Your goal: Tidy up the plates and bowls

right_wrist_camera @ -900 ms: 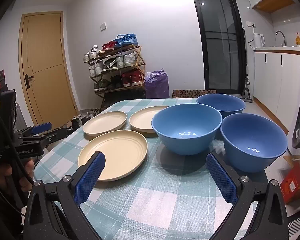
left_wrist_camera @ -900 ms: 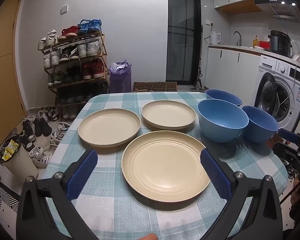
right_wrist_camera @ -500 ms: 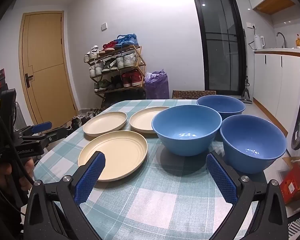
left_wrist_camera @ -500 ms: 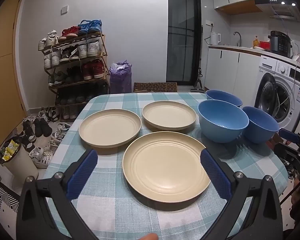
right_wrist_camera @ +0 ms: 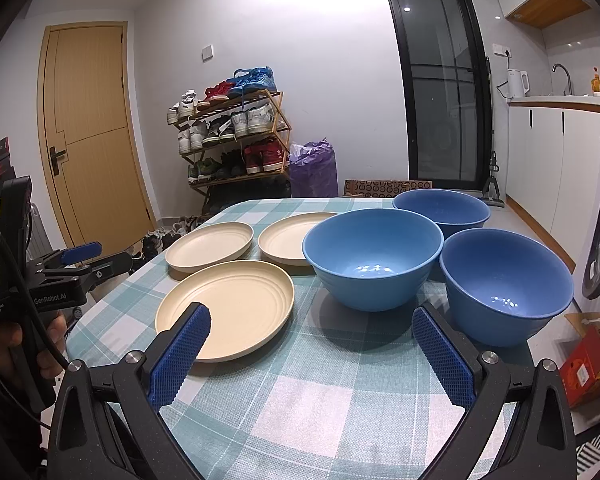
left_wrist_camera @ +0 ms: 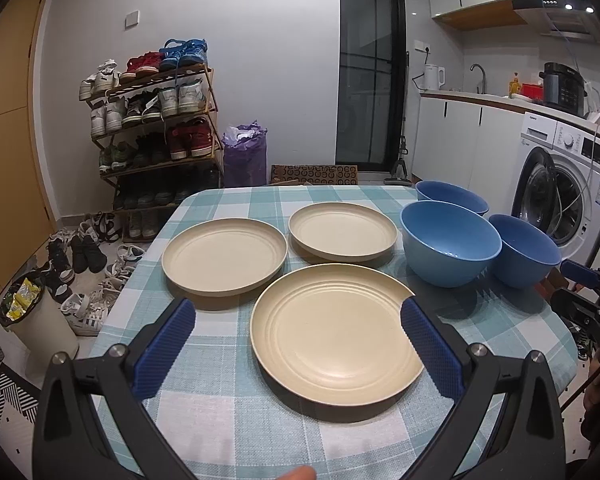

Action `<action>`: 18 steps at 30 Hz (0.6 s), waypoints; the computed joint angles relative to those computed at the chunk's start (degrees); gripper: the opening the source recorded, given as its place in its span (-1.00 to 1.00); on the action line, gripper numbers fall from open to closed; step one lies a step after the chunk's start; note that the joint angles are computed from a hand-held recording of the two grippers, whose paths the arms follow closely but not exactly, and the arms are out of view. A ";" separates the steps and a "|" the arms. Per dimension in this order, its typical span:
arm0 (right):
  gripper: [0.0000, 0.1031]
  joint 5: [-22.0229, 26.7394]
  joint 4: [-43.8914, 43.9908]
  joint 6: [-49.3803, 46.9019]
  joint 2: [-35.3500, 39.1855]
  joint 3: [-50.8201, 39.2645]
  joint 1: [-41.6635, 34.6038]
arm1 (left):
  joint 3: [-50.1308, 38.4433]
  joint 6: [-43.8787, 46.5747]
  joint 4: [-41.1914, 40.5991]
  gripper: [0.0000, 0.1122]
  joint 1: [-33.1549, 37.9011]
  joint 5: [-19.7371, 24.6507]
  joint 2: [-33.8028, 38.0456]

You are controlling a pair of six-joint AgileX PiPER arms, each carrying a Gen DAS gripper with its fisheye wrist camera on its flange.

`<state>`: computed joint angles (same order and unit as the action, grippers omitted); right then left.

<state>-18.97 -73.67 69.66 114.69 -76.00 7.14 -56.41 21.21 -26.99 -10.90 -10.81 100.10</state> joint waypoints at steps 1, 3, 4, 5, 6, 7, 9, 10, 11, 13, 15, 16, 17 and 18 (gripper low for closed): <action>0.99 -0.08 0.36 -0.43 -0.17 0.27 -0.11 | -0.03 0.49 -0.54 0.84 -0.04 0.03 -0.04; 0.99 -0.13 -0.11 0.05 -0.15 0.20 -0.15 | 0.03 -0.17 0.19 0.84 0.09 0.00 -0.01; 0.99 -0.18 -0.39 0.32 -0.18 0.21 -0.20 | 0.03 -0.04 0.08 0.84 0.08 0.05 -0.02; 0.99 -0.14 0.04 -0.12 -0.21 0.29 -0.17 | 0.05 -0.04 0.17 0.84 0.15 0.12 -0.04; 0.99 -0.15 -0.23 0.13 -0.16 0.22 -0.19 | 0.11 -0.03 0.14 0.84 0.13 0.07 -0.10; 0.99 -0.22 -0.31 0.19 -0.21 0.26 -0.25 | 0.06 0.08 0.01 0.84 0.09 0.07 -0.07; 0.99 -0.13 -0.12 -0.01 -0.18 0.25 -0.19 | 0.09 0.47 -0.42 0.84 0.10 0.00 -0.08; 0.99 -0.14 -0.16 0.05 -0.13 0.20 -0.18 | -0.01 0.31 -0.26 0.84 0.09 0.18 -0.10; 0.99 -0.13 -0.46 0.35 -0.14 0.17 -0.20 | -0.03 0.20 -0.13 0.84 0.10 0.25 -0.11; 0.99 -0.22 -0.25 0.12 -0.21 0.26 -0.23 | -0.01 0.56 -0.47 0.84 0.06 0.17 -0.09; 0.99 -0.09 -0.47 0.38 -0.16 0.17 -0.15 | 0.00 0.49 -0.37 0.84 0.13 0.26 -0.11; 0.99 -0.14 -0.52 0.40 -0.19 0.20 -0.21 | -0.05 0.49 -0.34 0.84 0.10 0.35 -0.13; 0.99 -0.18 -0.57 0.41 -0.22 0.24 -0.27 | -0.09 0.37 -0.16 0.84 0.16 0.41 -0.06; 0.99 -0.06 -0.44 0.34 -0.14 0.15 -0.15 | 0.01 0.38 -0.13 0.84 0.24 0.38 -0.08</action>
<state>-19.04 -74.11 70.00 114.54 -75.85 6.99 -56.40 21.59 -27.12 -10.66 -10.43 100.02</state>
